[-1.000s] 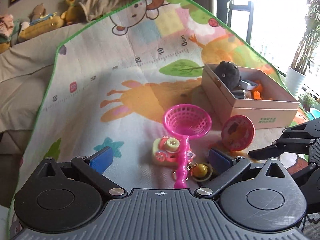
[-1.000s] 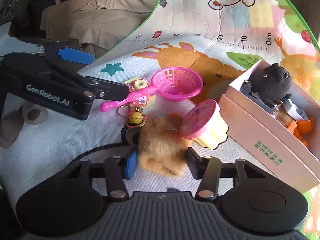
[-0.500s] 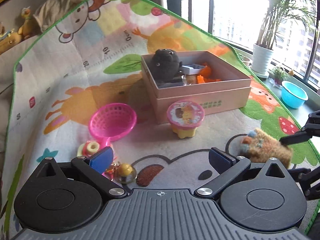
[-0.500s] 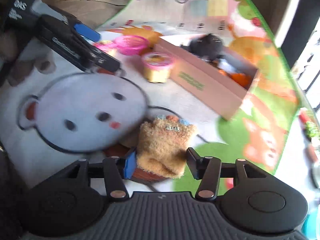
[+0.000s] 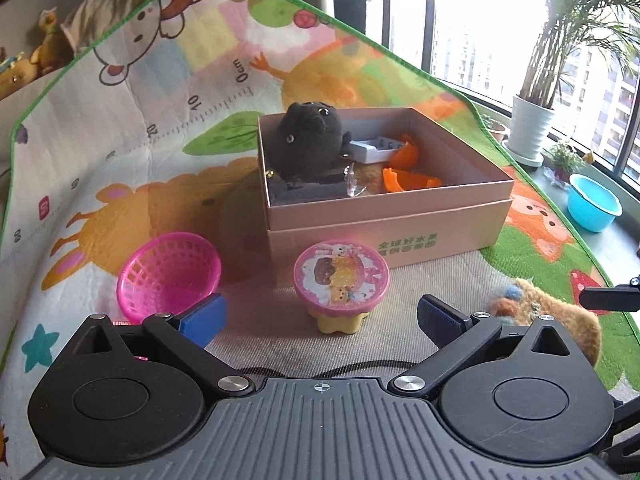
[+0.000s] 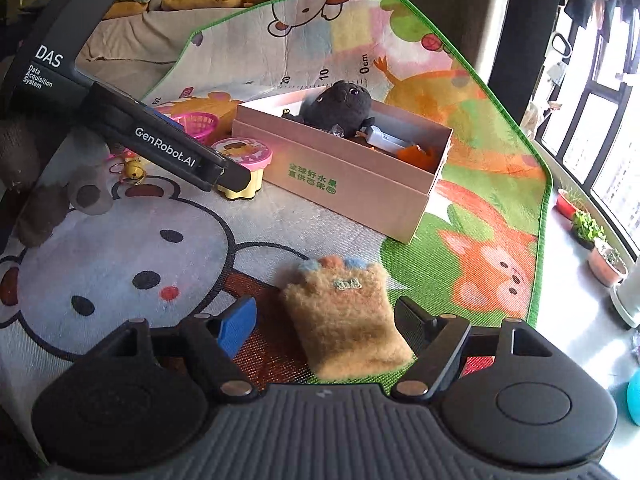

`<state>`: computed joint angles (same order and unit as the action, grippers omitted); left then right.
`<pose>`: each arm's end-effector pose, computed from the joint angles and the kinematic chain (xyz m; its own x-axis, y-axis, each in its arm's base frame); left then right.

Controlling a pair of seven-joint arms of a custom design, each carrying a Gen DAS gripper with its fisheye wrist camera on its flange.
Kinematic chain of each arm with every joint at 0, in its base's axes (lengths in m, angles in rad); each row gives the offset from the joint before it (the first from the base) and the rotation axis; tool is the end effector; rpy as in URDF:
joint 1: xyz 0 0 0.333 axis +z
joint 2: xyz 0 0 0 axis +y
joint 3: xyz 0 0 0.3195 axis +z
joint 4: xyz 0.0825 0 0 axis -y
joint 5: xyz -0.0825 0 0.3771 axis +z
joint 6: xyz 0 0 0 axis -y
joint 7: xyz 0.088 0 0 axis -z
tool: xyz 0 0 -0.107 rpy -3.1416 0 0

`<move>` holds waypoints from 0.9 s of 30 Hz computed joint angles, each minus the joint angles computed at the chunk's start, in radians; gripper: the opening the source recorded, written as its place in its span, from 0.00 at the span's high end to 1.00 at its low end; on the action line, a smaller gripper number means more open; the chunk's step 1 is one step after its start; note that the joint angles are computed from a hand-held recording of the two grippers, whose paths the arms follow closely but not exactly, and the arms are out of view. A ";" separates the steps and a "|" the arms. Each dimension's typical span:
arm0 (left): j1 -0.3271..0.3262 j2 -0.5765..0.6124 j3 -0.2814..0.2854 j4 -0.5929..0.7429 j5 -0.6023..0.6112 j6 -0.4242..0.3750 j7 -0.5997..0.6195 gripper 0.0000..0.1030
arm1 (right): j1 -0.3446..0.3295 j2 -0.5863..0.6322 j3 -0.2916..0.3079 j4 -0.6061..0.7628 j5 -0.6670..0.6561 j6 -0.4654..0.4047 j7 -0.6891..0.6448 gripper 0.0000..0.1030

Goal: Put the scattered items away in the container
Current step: 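Grasp the brown fuzzy plush with the right tool and lift it, then hold the brown fuzzy plush raised in the right tool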

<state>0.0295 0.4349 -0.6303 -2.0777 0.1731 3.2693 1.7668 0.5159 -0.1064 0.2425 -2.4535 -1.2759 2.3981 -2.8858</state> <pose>0.5336 -0.3423 0.3649 -0.7280 -0.6854 -0.0121 -0.4373 0.4779 -0.7618 0.3479 0.3194 0.3543 -0.1531 -0.9758 0.1563 -0.6592 -0.0170 -0.7518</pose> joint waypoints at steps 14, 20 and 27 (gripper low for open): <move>-0.230 -0.075 0.211 0.017 -0.054 -0.045 -0.004 0.00 | 0.079 0.021 0.040 -0.014 -0.162 -0.124 0.424 0.22; -0.088 -0.094 0.078 -0.050 -0.030 0.038 0.016 0.00 | 0.085 -0.008 0.031 -0.034 -0.095 -0.149 0.347 0.22; 0.214 -0.030 -0.177 -0.087 0.130 0.031 -0.029 0.00 | 0.028 -0.015 -0.011 -0.015 -0.020 -0.043 0.148 0.22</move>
<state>0.2438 0.4050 -0.8077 -2.1644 0.3027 3.2998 1.7376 0.5441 -0.1217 0.2316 -2.4688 -1.2962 2.3547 -2.7377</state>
